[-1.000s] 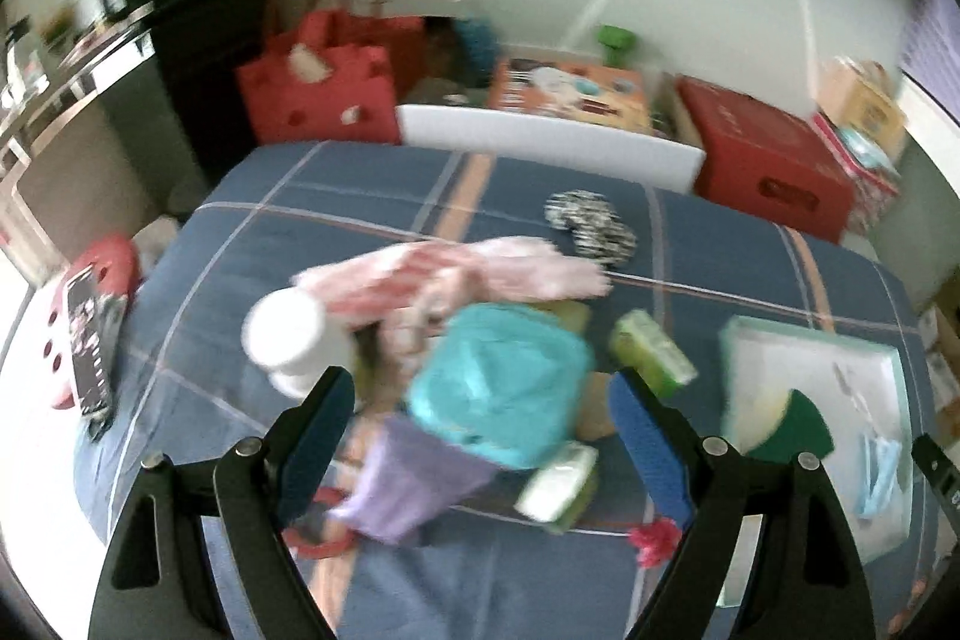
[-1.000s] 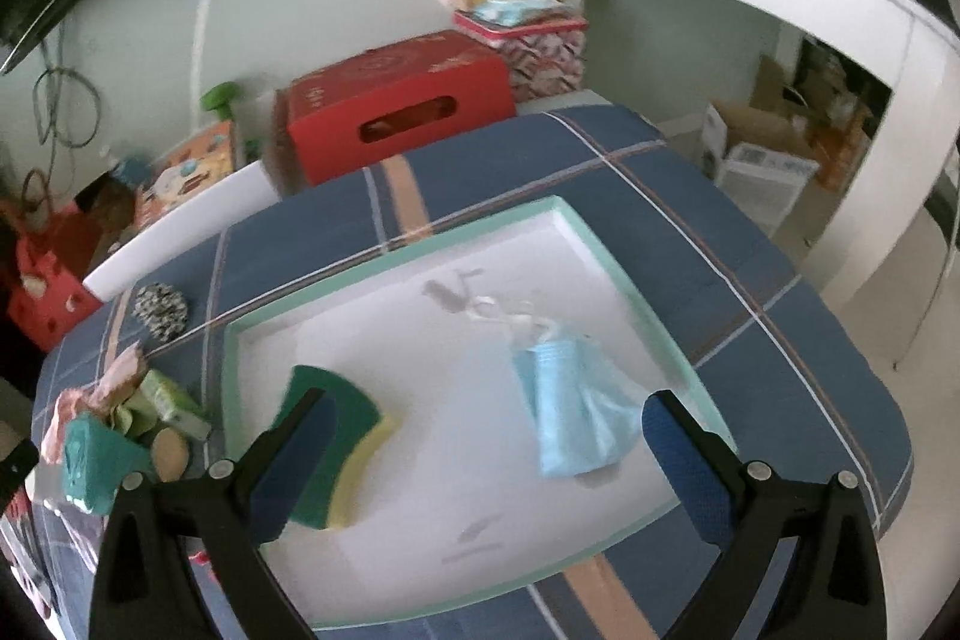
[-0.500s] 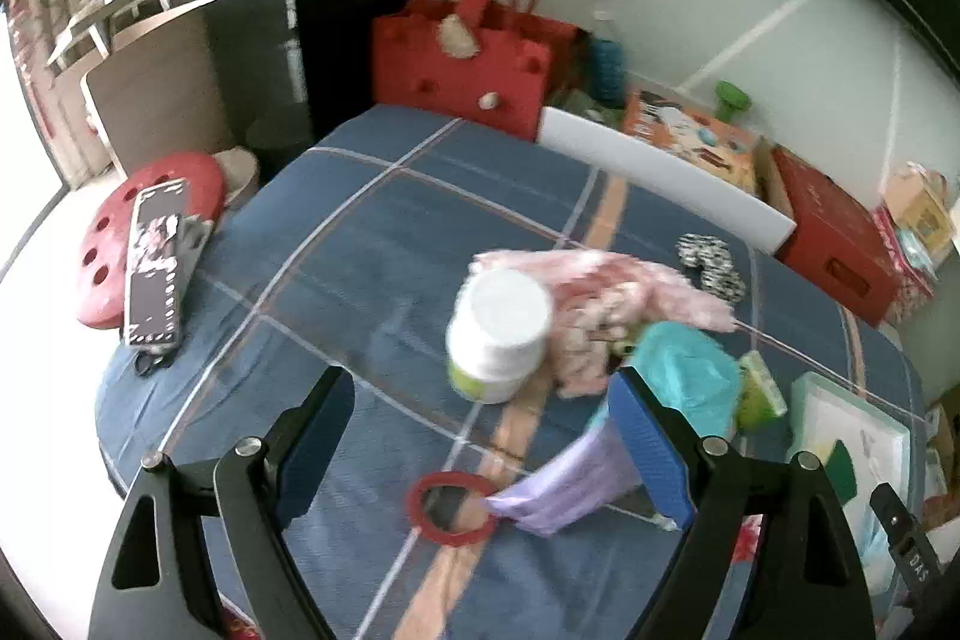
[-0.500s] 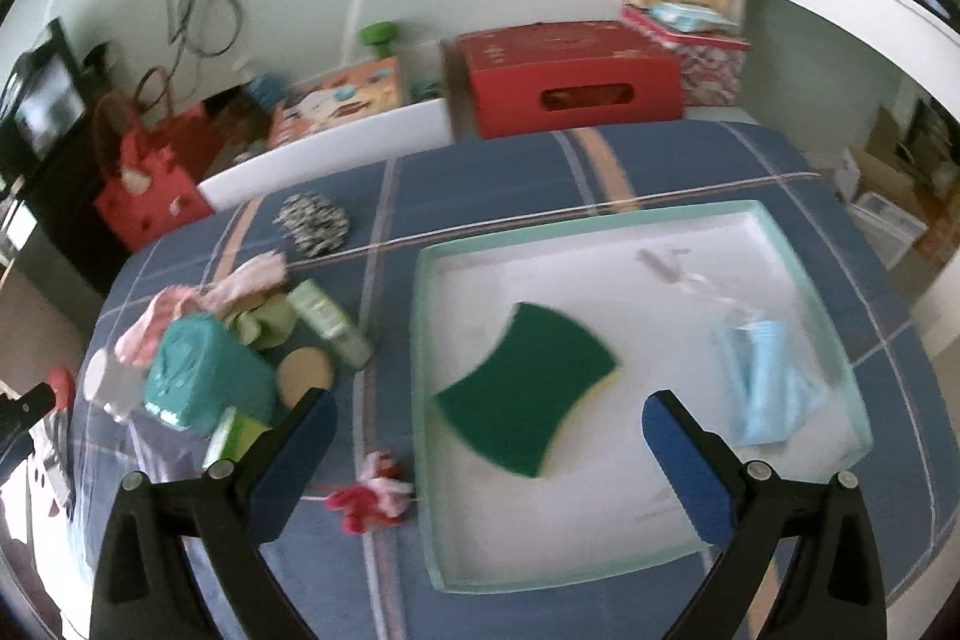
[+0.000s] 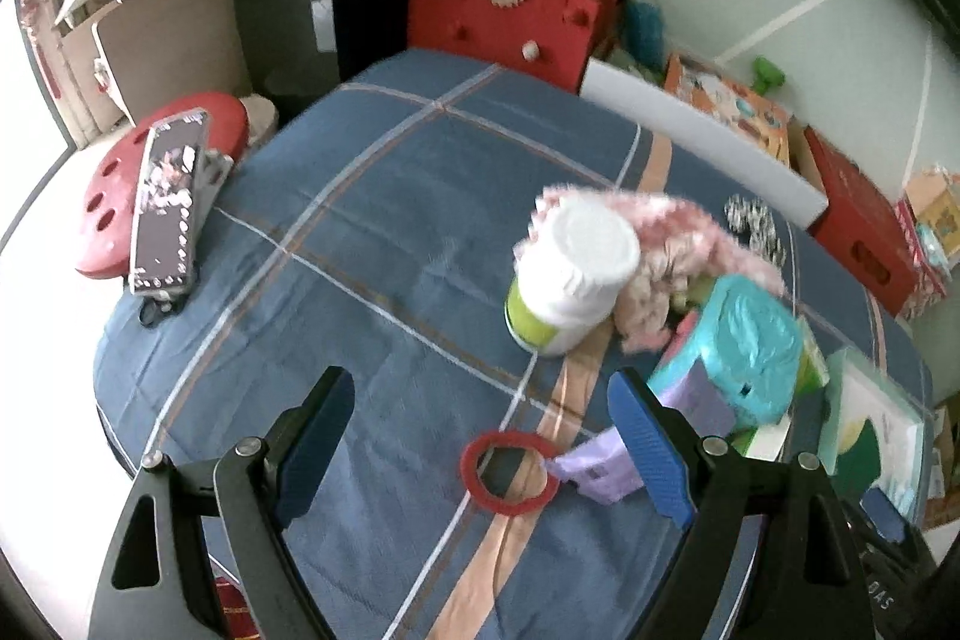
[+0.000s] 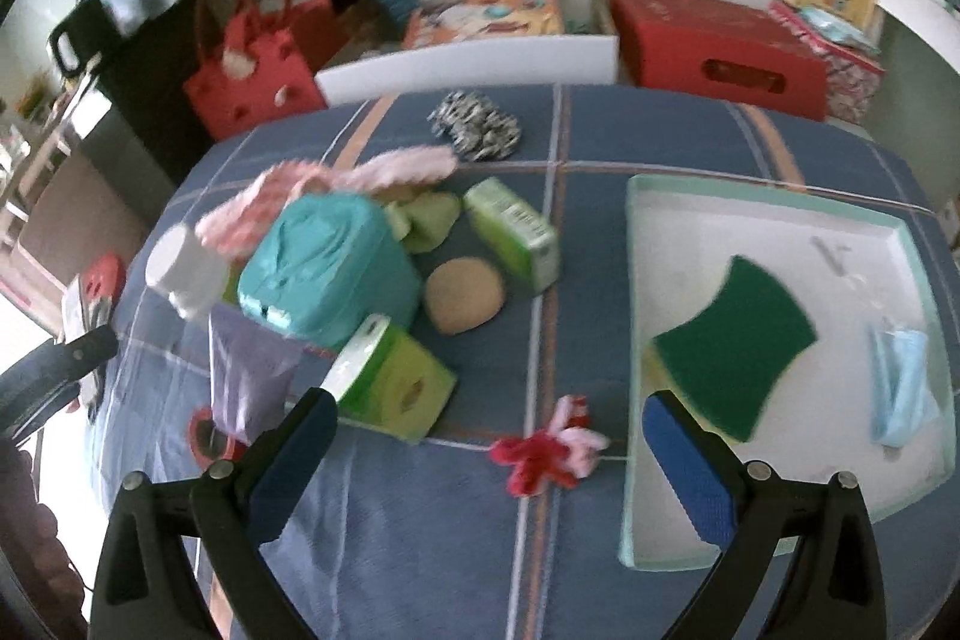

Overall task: Organize soft objects
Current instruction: 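Move both grippers back from the tray toward the remaining pile, then grasp the purple wipes pack with the left gripper while the right grasps the white-green tissue pack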

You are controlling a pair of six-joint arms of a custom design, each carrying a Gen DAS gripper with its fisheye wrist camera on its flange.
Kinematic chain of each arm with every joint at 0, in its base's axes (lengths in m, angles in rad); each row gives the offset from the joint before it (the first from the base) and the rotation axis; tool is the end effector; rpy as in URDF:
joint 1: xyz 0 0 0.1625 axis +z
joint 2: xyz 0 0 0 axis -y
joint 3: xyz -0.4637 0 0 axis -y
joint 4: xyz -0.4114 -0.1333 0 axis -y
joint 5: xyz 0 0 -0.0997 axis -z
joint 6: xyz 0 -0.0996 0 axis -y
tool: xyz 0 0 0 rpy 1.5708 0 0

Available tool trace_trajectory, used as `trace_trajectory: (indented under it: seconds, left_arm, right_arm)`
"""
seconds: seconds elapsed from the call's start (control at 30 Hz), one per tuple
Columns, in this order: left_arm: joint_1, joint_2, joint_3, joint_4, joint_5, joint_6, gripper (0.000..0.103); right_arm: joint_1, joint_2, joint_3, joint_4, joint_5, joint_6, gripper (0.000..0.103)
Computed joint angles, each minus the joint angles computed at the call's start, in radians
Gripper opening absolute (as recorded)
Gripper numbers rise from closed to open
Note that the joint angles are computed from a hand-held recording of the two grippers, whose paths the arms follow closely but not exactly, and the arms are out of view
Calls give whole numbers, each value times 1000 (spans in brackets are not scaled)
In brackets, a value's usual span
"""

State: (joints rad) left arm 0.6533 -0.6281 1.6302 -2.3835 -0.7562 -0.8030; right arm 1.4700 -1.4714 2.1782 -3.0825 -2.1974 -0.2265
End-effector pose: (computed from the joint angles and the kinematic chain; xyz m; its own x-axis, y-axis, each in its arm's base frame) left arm -0.4163 -0.5778 0.0024 -0.7752 0.0068 -0.6317 0.3199 0.8665 -0.3832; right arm 0.0256 -0.4912 0.3727 -0.7595 0.3343 0.5580 -0.1035 0.7848 -0.6111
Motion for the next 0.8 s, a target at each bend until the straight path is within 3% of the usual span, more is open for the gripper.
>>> trace_trajectory:
  seconds: [0.53,0.8]
  left_arm:
    - [26,75,-63,3,-209,127,87]
    - [26,98,-86,16,-241,169,87]
  right_arm:
    - [-10,105,-24,71,-60,-61,103]
    - [-12,120,-30,92,-89,-59,103]
